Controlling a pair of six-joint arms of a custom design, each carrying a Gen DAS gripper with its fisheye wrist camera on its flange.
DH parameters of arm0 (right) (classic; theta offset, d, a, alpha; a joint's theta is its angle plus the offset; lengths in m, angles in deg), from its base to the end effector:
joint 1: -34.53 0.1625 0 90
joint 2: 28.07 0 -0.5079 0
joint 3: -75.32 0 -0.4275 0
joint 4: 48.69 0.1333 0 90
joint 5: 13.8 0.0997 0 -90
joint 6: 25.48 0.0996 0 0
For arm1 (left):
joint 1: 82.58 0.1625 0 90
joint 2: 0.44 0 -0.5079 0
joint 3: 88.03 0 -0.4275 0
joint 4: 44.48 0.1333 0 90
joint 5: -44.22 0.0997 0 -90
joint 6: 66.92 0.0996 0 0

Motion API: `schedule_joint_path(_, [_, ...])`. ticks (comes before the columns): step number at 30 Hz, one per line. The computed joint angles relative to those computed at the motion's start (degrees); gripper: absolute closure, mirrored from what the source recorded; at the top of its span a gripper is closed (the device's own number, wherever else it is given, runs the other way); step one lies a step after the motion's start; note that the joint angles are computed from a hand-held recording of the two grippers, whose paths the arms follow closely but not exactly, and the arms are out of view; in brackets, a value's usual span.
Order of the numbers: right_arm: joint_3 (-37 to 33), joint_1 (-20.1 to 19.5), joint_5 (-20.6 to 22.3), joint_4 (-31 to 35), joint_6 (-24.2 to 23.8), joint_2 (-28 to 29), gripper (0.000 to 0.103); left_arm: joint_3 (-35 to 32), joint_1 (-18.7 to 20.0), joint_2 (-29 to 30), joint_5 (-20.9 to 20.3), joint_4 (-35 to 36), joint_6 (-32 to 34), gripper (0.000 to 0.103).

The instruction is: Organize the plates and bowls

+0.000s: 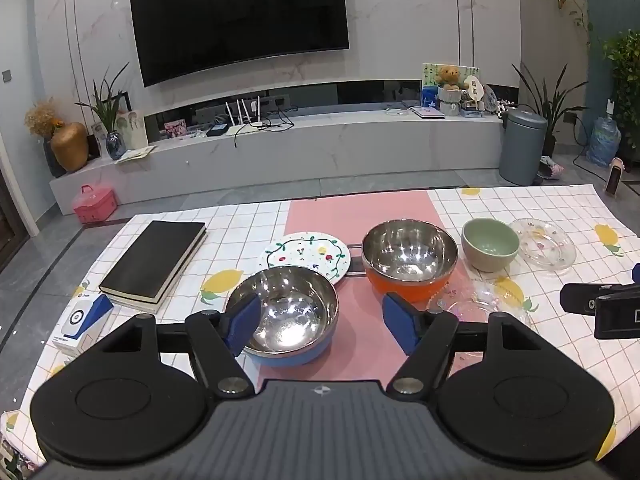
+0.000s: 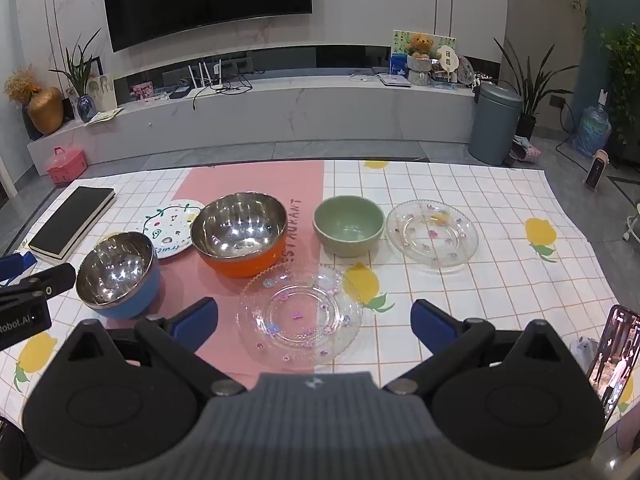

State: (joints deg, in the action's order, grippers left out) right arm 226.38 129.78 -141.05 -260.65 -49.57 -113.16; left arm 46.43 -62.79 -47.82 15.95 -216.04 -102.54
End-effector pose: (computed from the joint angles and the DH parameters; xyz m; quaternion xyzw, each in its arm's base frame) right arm 0.1037 -0.3309 0.3164 0.0669 -0.8474 0.3927 0.3510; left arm -0.3584 -0.3638 0.0528 0.2785 0.8113 -0.3839 0.3420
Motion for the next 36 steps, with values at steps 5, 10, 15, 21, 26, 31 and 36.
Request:
schedule_joint_path(5, [-0.18,-0.04,-0.16,-0.34,-0.04,0.30,0.003,-0.50,0.81,-0.19,-1.93,1.07,0.86,0.026])
schedule_joint_path(10, [0.27,-0.45,0.06,-1.56,-0.43,1.09,0.003,0.03,0.64,-0.41,-3.04,-0.16,0.29,0.028])
schedule_joint_path(15, [0.03,-0.52,0.18,-0.06,-0.06,0.46,0.003,0.09,0.93,-1.11,-4.66,0.03,-0.82,0.029])
schedule_joint_path(21, [0.05,-0.53,0.31,-0.25,-0.41,0.62,0.003,0.58,1.03,-1.16,-4.62,-1.13,-0.47,0.029])
schedule_joint_path(26, [0.03,-0.48,0.20,-0.38,-0.42,0.72,0.003,0.55,1.04,-1.26,-4.69,-0.99,-0.45,0.029])
schedule_joint_path(31, [0.03,-0.41,0.16,-0.29,-0.36,0.67,0.003,0.27,1.06,-1.41,-4.92,-0.32,-0.72,0.029])
schedule_joint_path(36, [0.00,-0.46,0.15,-0.21,-0.24,0.73,0.003,0.33,1.08,-1.21,-4.89,-0.57,-0.63,0.029])
